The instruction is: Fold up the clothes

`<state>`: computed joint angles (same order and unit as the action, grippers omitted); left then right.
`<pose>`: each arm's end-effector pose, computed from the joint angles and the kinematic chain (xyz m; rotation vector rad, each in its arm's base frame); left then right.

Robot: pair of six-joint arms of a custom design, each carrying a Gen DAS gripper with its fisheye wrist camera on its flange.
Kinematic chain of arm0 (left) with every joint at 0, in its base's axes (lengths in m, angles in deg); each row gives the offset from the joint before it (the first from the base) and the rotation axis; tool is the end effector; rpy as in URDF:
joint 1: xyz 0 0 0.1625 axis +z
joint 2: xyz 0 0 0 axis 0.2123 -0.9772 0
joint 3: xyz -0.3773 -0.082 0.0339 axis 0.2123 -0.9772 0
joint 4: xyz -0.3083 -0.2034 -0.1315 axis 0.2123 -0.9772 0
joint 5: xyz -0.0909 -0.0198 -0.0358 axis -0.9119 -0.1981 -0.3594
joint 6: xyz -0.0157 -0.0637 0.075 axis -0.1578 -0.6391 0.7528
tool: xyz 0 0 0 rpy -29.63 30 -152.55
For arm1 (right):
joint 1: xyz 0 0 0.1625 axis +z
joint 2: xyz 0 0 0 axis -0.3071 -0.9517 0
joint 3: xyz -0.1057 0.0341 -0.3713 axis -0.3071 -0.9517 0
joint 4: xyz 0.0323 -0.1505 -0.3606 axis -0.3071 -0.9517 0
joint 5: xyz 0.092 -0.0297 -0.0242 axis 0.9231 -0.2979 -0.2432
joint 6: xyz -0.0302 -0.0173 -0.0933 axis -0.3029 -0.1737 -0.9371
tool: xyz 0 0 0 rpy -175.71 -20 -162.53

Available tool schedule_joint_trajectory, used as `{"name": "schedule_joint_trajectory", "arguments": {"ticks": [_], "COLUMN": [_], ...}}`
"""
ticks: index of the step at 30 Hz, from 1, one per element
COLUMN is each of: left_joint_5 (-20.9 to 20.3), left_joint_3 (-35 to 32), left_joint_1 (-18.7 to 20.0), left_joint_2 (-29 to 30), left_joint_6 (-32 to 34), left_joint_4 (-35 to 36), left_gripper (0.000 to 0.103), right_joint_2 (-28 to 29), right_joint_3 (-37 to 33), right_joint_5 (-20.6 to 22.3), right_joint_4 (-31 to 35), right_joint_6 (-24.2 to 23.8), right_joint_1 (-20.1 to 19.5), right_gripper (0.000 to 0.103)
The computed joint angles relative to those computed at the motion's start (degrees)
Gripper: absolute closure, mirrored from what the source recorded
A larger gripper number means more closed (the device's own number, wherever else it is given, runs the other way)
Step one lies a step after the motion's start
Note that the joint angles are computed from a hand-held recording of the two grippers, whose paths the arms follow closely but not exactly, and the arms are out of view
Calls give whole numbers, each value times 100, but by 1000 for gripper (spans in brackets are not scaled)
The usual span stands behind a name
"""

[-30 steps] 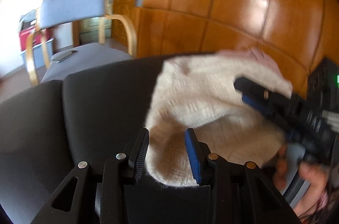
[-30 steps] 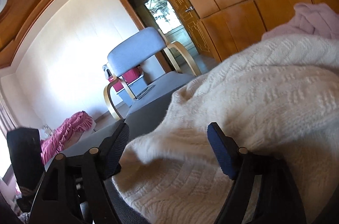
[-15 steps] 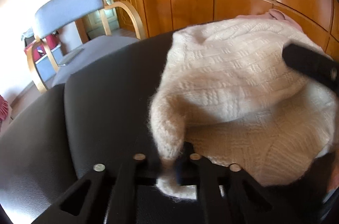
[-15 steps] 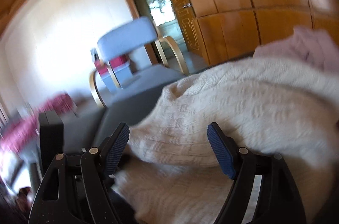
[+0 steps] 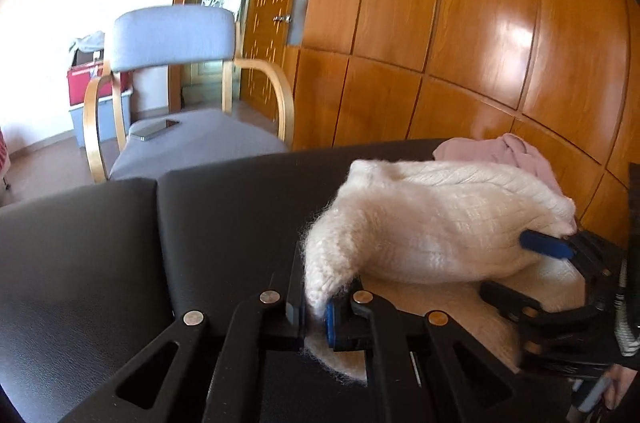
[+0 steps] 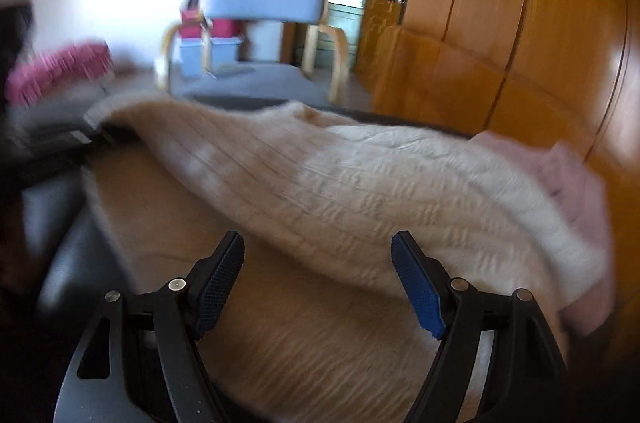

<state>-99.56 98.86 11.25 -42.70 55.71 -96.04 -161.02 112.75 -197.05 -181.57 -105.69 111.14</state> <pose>-0.3416 -0.3698 0.0545 0.9066 2.4351 -1.0257 0.1005 -0.3481 0.3046 0.5891 -1.9948 0.9400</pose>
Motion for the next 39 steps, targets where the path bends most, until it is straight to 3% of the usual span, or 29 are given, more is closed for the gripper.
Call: {"name": "schedule_joint_trajectory", "arguments": {"ticks": [1, 2, 3, 5, 8, 15, 19, 22, 24, 25, 27, 28, 30, 33, 36, 39], "left_joint_5": [-24, -54, -70, -92, -29, 512, 850, 1160, 1297, 1356, 1488, 1569, 1719, 1950, 2214, 2532], "left_joint_3": [15, 17, 28, 67, 273, 857, 1249, 1603, 1866, 2000, 2220, 2301, 2481, 2753, 2931, 3019], "left_joint_1": [-2, 8, 18, 33, 10, -79, -53, -77, -87, -112, -176, -213, -294, -434, -592, -821], "left_joint_2": [4, 20, 19, -11, -198, -949, -1579, -2044, -2372, -2557, -2904, -3053, -3417, -4114, -4913, -5959], "left_joint_6": [25, 42, 30, -24, -96, -355, -654, -913, -1067, -1141, -1282, -1365, -1574, -1950, -2273, -2760], "left_joint_4": [-18, -44, -73, -130, -359, -433, -220, -79, -87, -67, 65, 193, 507, 1146, 1895, 3171], "left_gripper": [98, 98, 98, 98, 98, 98, 98, 98, 98, 98, 98, 98, 98, 98, 98, 98], "right_joint_2": [269, 403, 362, 64, -452, -512, -302, -169, 382, 736, 1559, 1782, 1865, 1631, 1548, 1570], "right_joint_3": [-81, -154, -188, -191, -150, -124, -124, -24, 51, 48, -101, -158, -275, -398, -425, -471], "right_joint_5": [-217, -329, -250, 128, 916, 1280, 1242, 1337, 919, 624, -102, -196, -118, 445, 924, 1259], "right_joint_4": [-373, -514, -414, 25, 754, 1350, 1847, 2100, 1348, 899, 67, -180, -4, 823, 1056, 1257], "right_joint_6": [-126, -128, 47, 561, 1246, 1483, 1190, 836, 335, 94, -340, -378, 7, 928, 1324, 1549], "right_joint_1": [44, 40, -35, -209, -428, -120, 264, 565, 952, 1150, 1515, 1591, 1647, 1594, 1637, 1789], "right_gripper": [31, 45, 68, 101, 101, 101, 100, 78, 39, 35, 41, 52, 84, 93, 95, 95]}}
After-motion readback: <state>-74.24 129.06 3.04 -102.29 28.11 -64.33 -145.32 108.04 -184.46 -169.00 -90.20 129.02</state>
